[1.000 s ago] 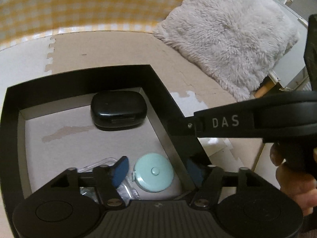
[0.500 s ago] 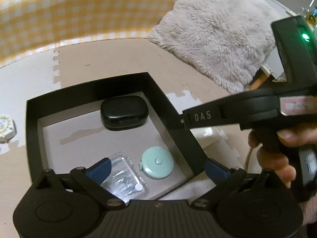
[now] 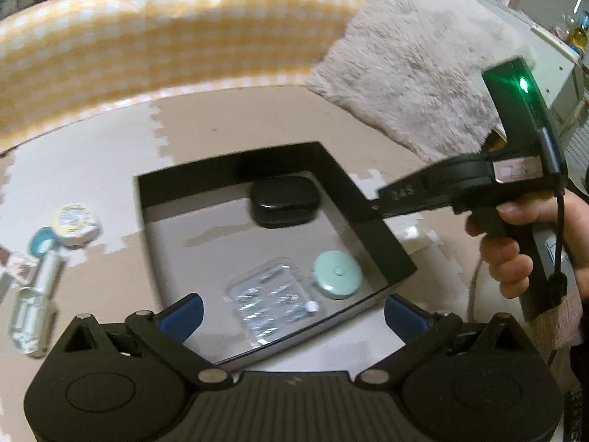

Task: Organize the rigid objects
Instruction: 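Move left gripper back and grasp the white plastic holder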

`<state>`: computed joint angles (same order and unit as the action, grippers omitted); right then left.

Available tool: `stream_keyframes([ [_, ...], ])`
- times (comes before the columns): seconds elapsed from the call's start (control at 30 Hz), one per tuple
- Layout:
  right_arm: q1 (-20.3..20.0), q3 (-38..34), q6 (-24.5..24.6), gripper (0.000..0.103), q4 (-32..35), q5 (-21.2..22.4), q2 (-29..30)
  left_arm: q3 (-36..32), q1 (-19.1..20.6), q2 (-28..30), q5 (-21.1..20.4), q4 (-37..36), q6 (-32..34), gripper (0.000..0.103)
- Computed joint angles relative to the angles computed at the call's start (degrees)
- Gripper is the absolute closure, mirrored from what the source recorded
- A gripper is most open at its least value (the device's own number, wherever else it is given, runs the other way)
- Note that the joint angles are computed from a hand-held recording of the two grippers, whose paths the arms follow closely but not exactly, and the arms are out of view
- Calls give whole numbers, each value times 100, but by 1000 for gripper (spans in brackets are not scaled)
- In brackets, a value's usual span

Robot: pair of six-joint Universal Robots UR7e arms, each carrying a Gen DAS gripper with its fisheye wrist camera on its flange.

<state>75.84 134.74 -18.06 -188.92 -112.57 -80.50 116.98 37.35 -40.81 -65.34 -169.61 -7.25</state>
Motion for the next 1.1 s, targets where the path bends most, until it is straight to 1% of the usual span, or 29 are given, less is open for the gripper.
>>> stream_keyframes([
  [0.27,16,9,-23,97,-30,-34,14,316,134,-456,476,-532,235,0],
  [0.37,16,8,-27,97,-35,-36,17,353,253,-591,659,-573,356,0],
  [0.47,32,7,-43,97,-45,-69,29,381,391,-670,934,-667,380,0],
  [0.53,34,6,-57,97,-46,-78,28,443,502,-680,1118,-957,583,0],
  [0.67,45,1,-60,97,-55,-91,40,451,687,-658,1576,-1176,962,0],
  [0.73,52,1,-85,97,-71,-108,50,427,807,-644,1719,-1212,1130,0],
  [0.8,64,1,-99,97,-83,-132,60,360,975,-658,1768,-1015,1177,0],
  [0.93,90,3,-140,97,-91,-196,75,251,1267,-657,1768,-571,1055,0],
  [0.97,97,8,-157,97,-94,-212,77,213,1335,-653,1731,-474,1053,0],
  [1.1,117,2,-169,97,-91,-255,89,185,1502,-649,1507,-477,1176,0],
])
